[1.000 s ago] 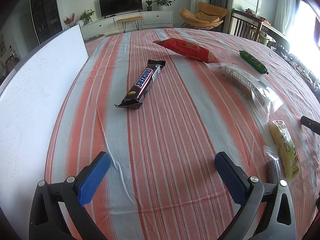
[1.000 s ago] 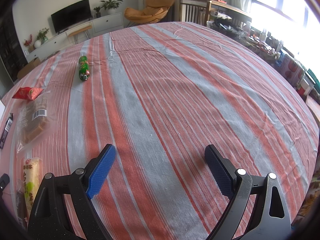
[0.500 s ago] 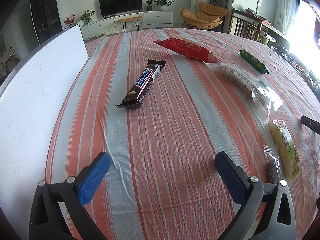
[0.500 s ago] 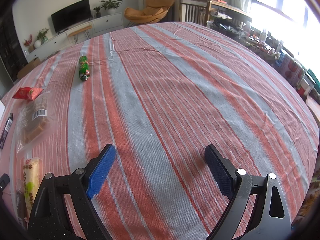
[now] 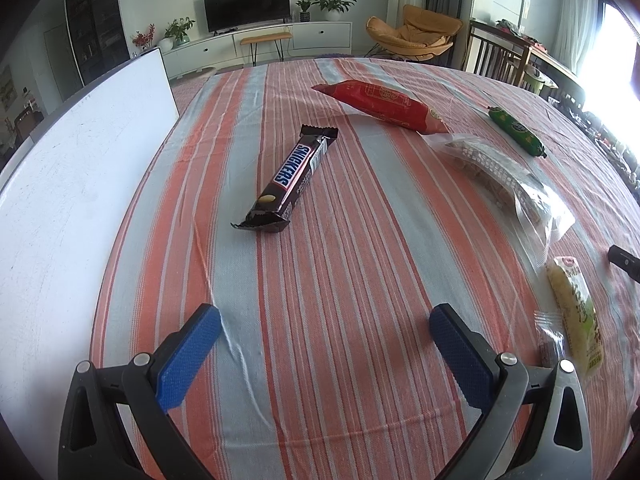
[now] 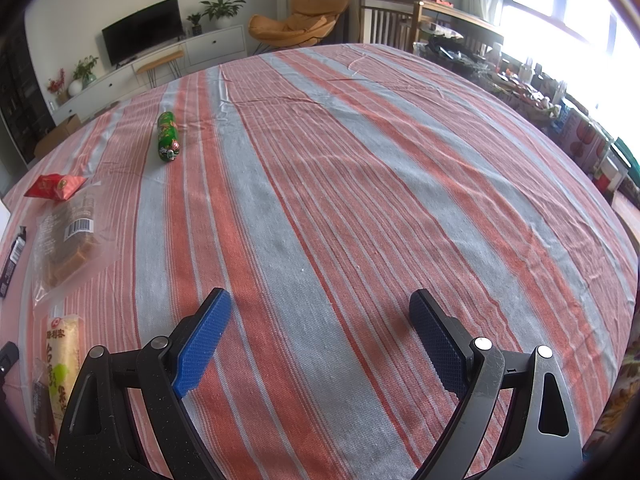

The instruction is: Organize snacks

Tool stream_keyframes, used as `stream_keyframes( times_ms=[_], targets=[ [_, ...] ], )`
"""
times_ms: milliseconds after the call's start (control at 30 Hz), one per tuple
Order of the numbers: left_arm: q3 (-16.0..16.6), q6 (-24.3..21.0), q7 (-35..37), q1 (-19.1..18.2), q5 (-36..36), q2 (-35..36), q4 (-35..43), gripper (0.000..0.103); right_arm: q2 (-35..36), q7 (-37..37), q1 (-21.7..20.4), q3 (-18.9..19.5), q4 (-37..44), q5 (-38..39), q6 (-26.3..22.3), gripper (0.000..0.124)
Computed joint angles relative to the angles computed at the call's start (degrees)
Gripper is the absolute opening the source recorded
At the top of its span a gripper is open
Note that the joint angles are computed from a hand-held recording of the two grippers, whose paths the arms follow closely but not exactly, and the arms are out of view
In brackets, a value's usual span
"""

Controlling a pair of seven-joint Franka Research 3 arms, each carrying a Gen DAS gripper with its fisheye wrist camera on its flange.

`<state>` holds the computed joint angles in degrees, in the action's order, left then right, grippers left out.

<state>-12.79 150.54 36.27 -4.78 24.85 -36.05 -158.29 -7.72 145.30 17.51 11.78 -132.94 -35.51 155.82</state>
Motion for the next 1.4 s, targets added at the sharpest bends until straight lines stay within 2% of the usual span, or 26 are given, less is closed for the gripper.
stream_keyframes(
  times_ms=[1400],
  targets=[
    [-0.3,-0.3,-1.8,0.0,1.0,0.9,0.7,0.103,0.0,0.0,0.0,0.0,0.0,0.0,0.0,0.093]
  ],
)
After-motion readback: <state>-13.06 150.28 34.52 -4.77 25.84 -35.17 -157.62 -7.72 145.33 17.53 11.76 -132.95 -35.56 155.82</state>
